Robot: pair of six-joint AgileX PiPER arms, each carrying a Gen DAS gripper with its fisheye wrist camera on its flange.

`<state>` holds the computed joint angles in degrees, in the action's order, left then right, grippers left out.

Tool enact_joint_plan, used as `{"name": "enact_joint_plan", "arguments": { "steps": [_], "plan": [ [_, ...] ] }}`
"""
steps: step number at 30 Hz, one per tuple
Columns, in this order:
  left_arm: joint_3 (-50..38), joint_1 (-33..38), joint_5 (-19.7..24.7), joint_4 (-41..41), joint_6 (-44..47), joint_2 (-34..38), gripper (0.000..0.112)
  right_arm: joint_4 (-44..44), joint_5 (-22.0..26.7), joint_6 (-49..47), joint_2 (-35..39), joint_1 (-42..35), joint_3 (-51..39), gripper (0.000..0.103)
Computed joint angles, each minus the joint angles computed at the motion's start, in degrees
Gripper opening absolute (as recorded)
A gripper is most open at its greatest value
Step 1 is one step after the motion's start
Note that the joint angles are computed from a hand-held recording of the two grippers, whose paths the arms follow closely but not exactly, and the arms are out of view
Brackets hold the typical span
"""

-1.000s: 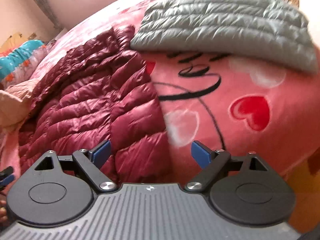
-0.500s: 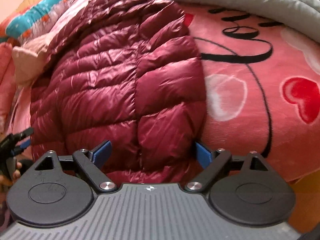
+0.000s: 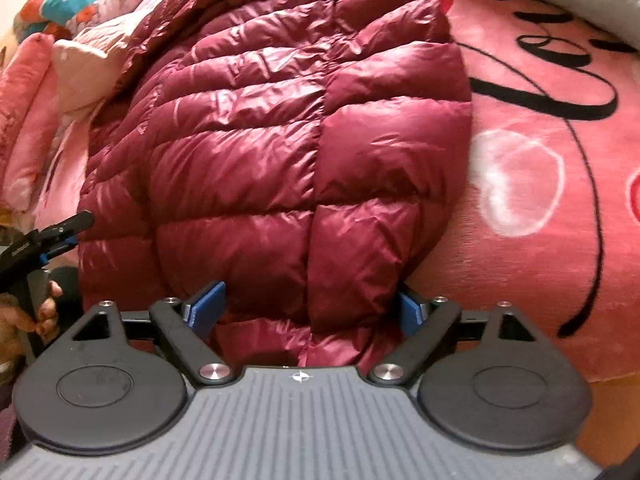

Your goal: Fold large clothes

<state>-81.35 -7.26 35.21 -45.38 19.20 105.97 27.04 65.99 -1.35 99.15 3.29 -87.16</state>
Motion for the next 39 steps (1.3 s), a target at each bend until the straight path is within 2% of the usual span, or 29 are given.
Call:
{"name": "enact_joint_plan", "arguments": {
  "steps": [5, 10, 12, 14, 15, 17, 22, 28, 31, 33, 35, 39],
  "plan": [
    [-1.23, 1.9, 6.33, -7.9, 8.17, 1.1, 0.094, 2.27, 0.66, -1.71, 0.6, -2.12, -0.33, 0.08],
    [-3.63, 1.4, 8.44, -4.9, 6.29, 2.5, 0.093, 1.28, -0.97, -0.33, -0.02, -1.9, 0.43, 0.048],
    [-4.17, 1.08, 8.23, -4.41, 6.07, 2.75, 0.084, 2.27, -1.38, -1.2, -0.53, -2.98, 0.8, 0.042],
    [-4.47, 1.28, 8.18, -4.44, 5.59, 2.97, 0.063, 3.02, -2.23, -1.65, -1.21, -3.15, 1.28, 0.037],
    [-4.41, 1.49, 8.05, -4.81, 5.51, 2.95, 0.057, 3.46, -2.78, -2.0, -1.35, -3.11, 1.38, 0.034],
    [-4.05, 2.47, 8.15, -6.29, 5.92, 2.68, 0.041, 5.77, -3.34, -4.3, -2.85, -4.75, 2.55, 0.032],
    [-3.8, 3.74, 8.6, -11.1, 8.37, 1.07, 0.028, 12.83, -8.24, -6.98, -6.73, -5.95, 7.29, 0.028],
    [-3.93, 5.26, 10.4, -17.27, 12.54, -1.41, 0.023, 28.51, -12.08, -14.86, -11.65, -8.87, 15.54, 0.025],
    [-2.68, 6.82, 12.02, -20.71, 14.5, -3.18, 0.02, 36.93, -11.83, -19.56, -13.43, -10.41, 19.27, 0.023],
    [-1.97, 7.85, 13.47, -22.05, 15.22, -4.5, 0.019, 40.22, -11.62, -20.89, -14.54, -10.77, 20.67, 0.023],
    [-1.29, 8.92, 15.1, -23.6, 15.96, -6.1, 0.019, 42.22, -13.61, -20.54, -15.32, -8.9, 21.49, 0.022],
    [0.06, 11.5, 18.75, -26.61, 17.27, -8.74, 0.019, 49.42, -11.25, -23.38, -16.74, -10.31, 23.69, 0.022]
  ]
}}
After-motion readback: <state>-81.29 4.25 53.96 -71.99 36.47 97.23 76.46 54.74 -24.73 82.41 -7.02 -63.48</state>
